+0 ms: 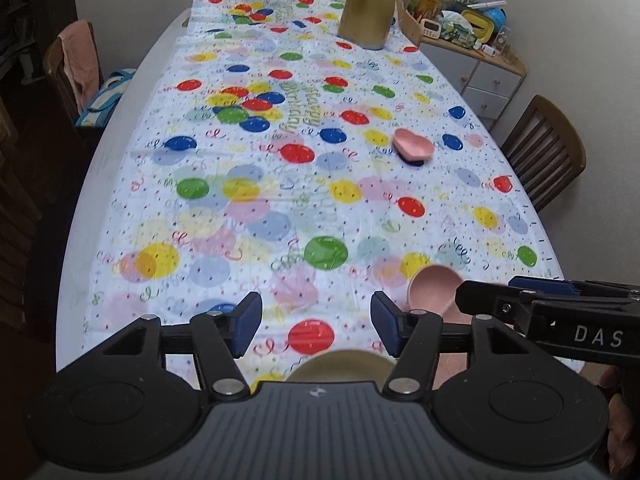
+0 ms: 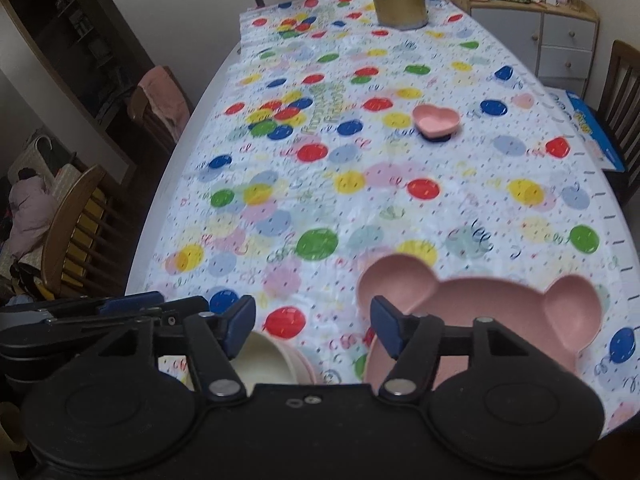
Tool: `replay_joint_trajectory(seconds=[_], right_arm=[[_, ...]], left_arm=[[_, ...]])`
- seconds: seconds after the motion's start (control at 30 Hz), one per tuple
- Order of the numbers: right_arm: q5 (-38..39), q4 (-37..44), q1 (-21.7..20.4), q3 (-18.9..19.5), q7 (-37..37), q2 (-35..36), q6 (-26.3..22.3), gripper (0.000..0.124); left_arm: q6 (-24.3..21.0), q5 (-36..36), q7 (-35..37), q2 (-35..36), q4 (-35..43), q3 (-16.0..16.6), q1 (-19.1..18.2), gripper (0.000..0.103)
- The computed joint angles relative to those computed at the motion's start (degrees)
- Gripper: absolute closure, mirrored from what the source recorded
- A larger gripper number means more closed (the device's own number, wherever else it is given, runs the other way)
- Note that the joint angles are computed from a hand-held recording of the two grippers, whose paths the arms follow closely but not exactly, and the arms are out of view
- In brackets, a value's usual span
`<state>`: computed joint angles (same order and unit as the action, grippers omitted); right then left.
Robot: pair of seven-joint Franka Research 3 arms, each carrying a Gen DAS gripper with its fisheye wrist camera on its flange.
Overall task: Organize plates and bowls
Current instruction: 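Move both tools to the rim of the pink heart-shaped dish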
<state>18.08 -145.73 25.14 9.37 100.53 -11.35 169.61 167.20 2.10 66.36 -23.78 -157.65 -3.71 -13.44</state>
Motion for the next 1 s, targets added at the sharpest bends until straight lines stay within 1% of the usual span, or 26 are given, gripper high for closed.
replay_joint_trajectory(seconds=[0.07,0.1,0.2,0.23,0.33,0.37,0.43,0.57,0.63,0.73,0.8,0.83,0.93,1.0], right_arm=[[-0.7,0.5,-0.9,-0.2,0.3,0.2,0.2,0.056],[-1.5,0.7,-1.5,-0.1,0.7,0.3,0.3,0.053],[-1.5,1.4,-2.0,-1.0,-0.4,0.8,0.8,0.048],[-1.7,1.6,-2.3,-1.2,-0.6,1.0,0.9,0.045],[-1.4,2.7,-2.8,-2.1,-2.3,1.9,1.3,0.039],[-1.3,3.0,-3.0,-2.3,-2.9,2.2,1.5,0.037],[-1.8,3.5,-3.7,-2.3,-3.5,2.9,2.2,0.030],[0.0,5.4,-3.9,-3.4,-6.3,4.7,2.5,0.026],[0.1,6.5,-4.5,-3.6,-6.9,5.7,2.3,0.025],[0.0,8.6,-5.5,-4.0,-7.3,7.8,1.8,0.024],[-1.3,10.1,-6.4,-4.2,-6.5,9.3,1.5,0.024],[-1.8,10.8,-6.8,-4.3,-6.2,10.0,1.3,0.024],[-3.7,13.5,-7.8,-5.0,-4.8,12.5,0.6,0.024],[-4.3,15.2,-8.3,-5.5,-4.5,14.3,0.3,0.024]], left_arm=[[0.5,0.0,-0.1,1.5,1.4,-0.1,0.1,0.044],[0.8,0.0,-0.1,2.2,2.2,-0.2,0.2,0.043],[1.9,0.2,-0.4,4.4,4.1,-0.7,0.5,0.035],[2.4,0.2,-0.6,5.2,4.8,-0.9,0.6,0.034],[4.2,-2.5,1.2,7.4,6.5,0.9,-1.6,0.030],[4.6,-3.2,1.5,8.3,7.2,1.1,-1.9,0.029],[5.0,-3.2,1.4,9.9,8.7,0.3,-1.3,0.027],[5.1,-3.6,1.4,13.8,12.4,-0.8,-0.3,0.026],[5.1,-5.4,2.6,15.9,14.4,-0.7,-0.4,0.025],[4.5,-12.7,8.5,19.5,18.2,-0.2,-1.5,0.025],[4.1,-14.5,9.8,21.6,20.6,-1.3,-0.5,0.025],[4.0,-14.5,9.8,22.7,21.7,-2.0,0.2,0.025],[3.5,-9.8,5.8,26.5,25.5,-3.7,2.4,0.025],[3.1,-5.7,2.2,29.0,28.0,-4.2,3.2,0.025]])
